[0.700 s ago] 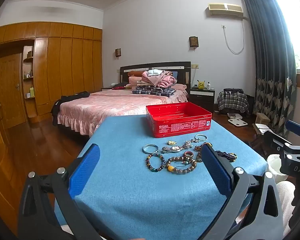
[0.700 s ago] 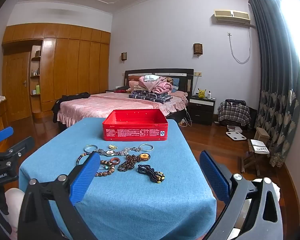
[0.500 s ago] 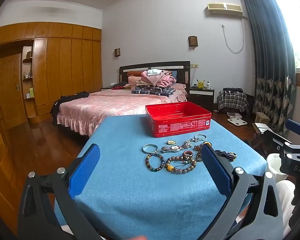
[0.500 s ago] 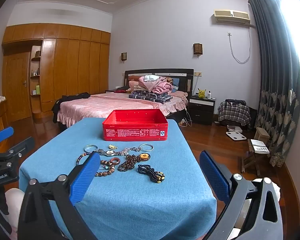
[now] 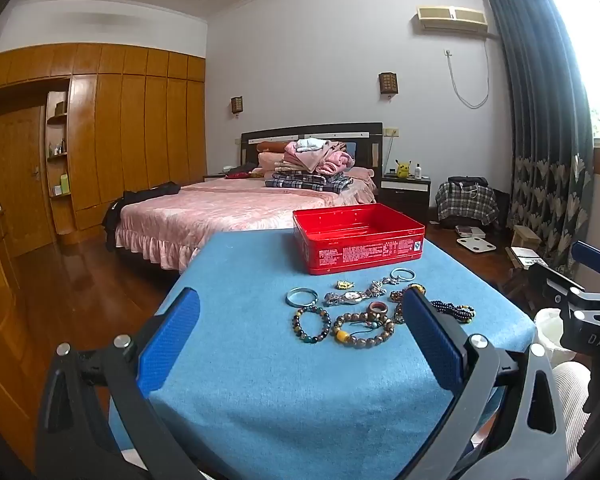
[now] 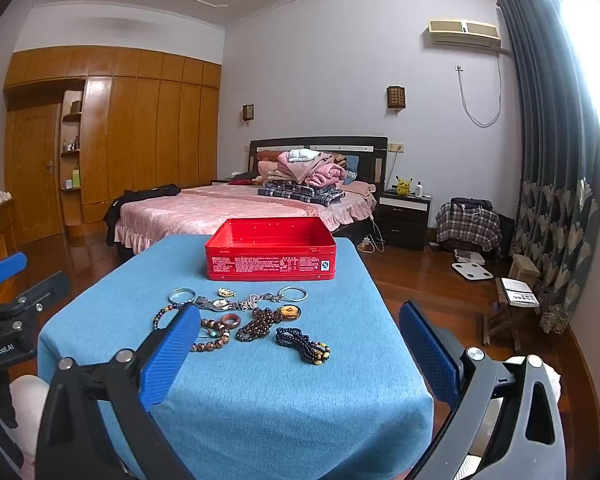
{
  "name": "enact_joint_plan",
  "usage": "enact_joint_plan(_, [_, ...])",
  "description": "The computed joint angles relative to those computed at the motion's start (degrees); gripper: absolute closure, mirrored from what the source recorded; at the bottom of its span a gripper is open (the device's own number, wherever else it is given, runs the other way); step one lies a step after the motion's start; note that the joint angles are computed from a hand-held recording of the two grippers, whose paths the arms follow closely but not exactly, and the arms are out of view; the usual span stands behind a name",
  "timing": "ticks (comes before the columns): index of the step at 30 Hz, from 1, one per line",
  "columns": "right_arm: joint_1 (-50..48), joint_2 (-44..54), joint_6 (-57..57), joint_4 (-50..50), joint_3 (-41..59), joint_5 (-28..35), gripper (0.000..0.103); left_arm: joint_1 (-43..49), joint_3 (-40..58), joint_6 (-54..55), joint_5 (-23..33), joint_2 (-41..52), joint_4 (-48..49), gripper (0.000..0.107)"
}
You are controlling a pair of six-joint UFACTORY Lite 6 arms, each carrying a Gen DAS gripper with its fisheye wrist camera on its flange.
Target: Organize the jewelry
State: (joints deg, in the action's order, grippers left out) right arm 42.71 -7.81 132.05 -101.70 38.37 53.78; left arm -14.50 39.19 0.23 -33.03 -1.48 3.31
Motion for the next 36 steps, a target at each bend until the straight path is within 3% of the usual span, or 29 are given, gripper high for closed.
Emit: enact_joint_plan(36, [0.0, 0.0, 0.2, 0.0, -0.1, 0.0, 0.006, -0.2, 0.2, 0.3, 0.0, 0.1, -0.2, 0.009])
